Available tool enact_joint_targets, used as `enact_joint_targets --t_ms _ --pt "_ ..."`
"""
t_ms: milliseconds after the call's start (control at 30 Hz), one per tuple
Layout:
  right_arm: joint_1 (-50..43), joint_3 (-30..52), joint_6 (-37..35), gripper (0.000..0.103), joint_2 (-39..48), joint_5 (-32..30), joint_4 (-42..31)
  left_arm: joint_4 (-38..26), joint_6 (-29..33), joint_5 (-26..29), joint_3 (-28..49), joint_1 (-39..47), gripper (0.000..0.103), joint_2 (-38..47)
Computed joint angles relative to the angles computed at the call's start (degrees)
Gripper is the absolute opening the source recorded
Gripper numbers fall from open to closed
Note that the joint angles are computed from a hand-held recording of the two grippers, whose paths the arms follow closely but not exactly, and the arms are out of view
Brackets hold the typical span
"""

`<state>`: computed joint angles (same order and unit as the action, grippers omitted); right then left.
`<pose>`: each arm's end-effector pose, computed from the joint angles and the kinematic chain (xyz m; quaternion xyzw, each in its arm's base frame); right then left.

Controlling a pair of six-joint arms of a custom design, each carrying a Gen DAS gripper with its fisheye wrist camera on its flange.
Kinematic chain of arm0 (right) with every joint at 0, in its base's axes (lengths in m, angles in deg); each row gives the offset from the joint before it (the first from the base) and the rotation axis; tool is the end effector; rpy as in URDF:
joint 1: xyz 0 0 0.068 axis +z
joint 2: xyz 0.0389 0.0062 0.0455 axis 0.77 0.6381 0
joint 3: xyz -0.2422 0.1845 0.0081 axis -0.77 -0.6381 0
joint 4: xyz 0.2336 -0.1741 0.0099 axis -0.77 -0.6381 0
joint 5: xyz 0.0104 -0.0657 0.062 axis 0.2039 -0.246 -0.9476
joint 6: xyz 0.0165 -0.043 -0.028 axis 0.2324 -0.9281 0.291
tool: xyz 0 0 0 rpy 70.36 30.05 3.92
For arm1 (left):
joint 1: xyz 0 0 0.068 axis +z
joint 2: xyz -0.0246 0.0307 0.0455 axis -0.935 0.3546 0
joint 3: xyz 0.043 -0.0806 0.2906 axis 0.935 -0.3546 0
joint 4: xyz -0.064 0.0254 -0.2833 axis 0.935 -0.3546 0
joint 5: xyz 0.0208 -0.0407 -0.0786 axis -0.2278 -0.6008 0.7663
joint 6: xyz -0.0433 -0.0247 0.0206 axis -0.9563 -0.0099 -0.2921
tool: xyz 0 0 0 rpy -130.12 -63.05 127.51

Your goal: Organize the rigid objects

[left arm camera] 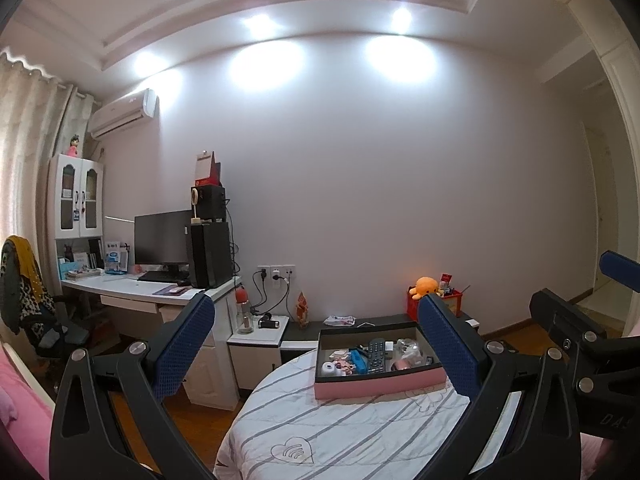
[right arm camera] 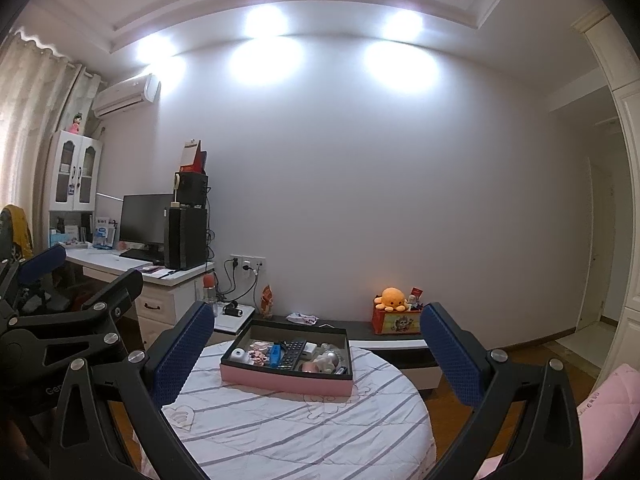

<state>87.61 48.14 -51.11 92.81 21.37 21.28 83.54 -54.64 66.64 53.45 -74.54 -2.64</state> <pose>0.2936 0.1913 0.2092 0.0292 0.7266 -0.0756 0.6822 0.2904 -0.0292 0.2431 0.0762 0.7054 -0.0348 0.7038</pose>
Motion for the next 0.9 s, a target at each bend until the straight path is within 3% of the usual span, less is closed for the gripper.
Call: enact_joint_targets --t_ms 900 --pt "-2.92 3.29 0.97 0.103 3.14 -2.74 -1.78 2.16 1.63 -1.31 3.86 -0.71 0.103 6.3"
